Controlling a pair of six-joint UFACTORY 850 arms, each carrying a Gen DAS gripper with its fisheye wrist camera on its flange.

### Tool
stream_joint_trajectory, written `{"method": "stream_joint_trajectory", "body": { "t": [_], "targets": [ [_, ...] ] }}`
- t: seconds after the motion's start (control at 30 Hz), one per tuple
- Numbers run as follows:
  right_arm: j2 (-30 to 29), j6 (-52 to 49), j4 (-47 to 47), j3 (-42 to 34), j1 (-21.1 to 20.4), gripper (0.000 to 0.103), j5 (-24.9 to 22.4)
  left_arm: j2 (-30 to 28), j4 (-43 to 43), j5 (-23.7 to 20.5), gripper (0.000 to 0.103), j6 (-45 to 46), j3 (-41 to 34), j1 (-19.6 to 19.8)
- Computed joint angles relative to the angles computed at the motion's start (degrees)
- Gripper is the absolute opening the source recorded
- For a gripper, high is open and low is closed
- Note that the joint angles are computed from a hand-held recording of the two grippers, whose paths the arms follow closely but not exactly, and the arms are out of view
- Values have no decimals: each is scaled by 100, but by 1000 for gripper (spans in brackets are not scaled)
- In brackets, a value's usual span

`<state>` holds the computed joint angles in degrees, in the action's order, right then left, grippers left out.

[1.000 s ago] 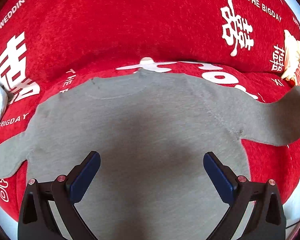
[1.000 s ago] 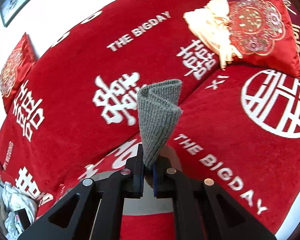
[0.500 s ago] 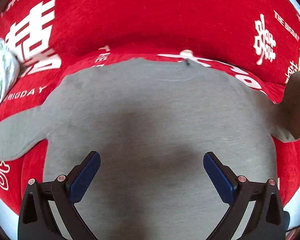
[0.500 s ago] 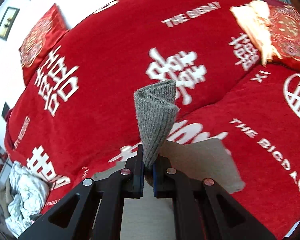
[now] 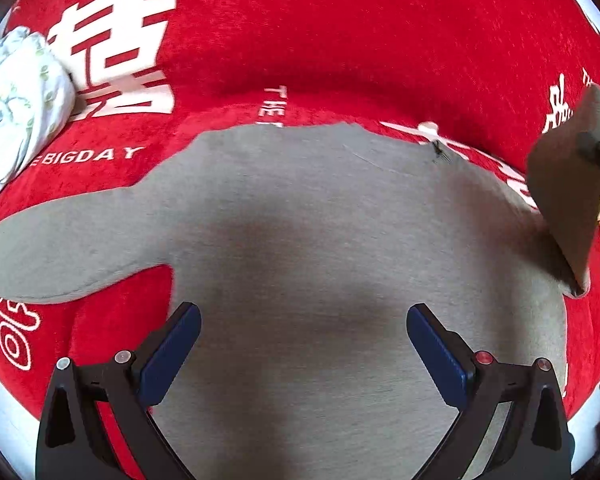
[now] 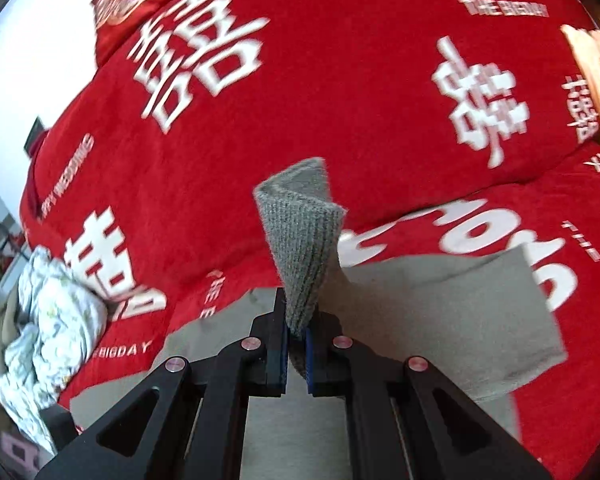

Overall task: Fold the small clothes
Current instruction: 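Lay the sleeve on the sweater body and open the right tool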

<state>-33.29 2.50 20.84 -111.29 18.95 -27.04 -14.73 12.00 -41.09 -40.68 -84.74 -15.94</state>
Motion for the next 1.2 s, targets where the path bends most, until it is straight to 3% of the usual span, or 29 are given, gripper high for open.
{"method": "stream_joint_trajectory", "body": {
  "t": [0.37,0.83,0.93,1.0,1.07,1.2],
  "targets": [
    [-542,-372,137,-231,617,7,-358,329,-128,159,103,-99,459,344],
    [-1032,-546,129,-523,870,7,-894,431,-268,193,103,-251,718,529],
    [-1163,-731,327,-690,860,14,-1111,426,-328,189,103,-264,718,549],
    [-1225,-1034,723,-787,804,29,-1321,432,-379,202,103,-286,718,568],
    [-1166,-1550,1242,-739,727,55,-1465,433,-385,189,103,-317,705,574],
    [-608,-2510,1908,-94,520,64,-1115,414,-280,153,103,-406,636,533]
  ]
}}
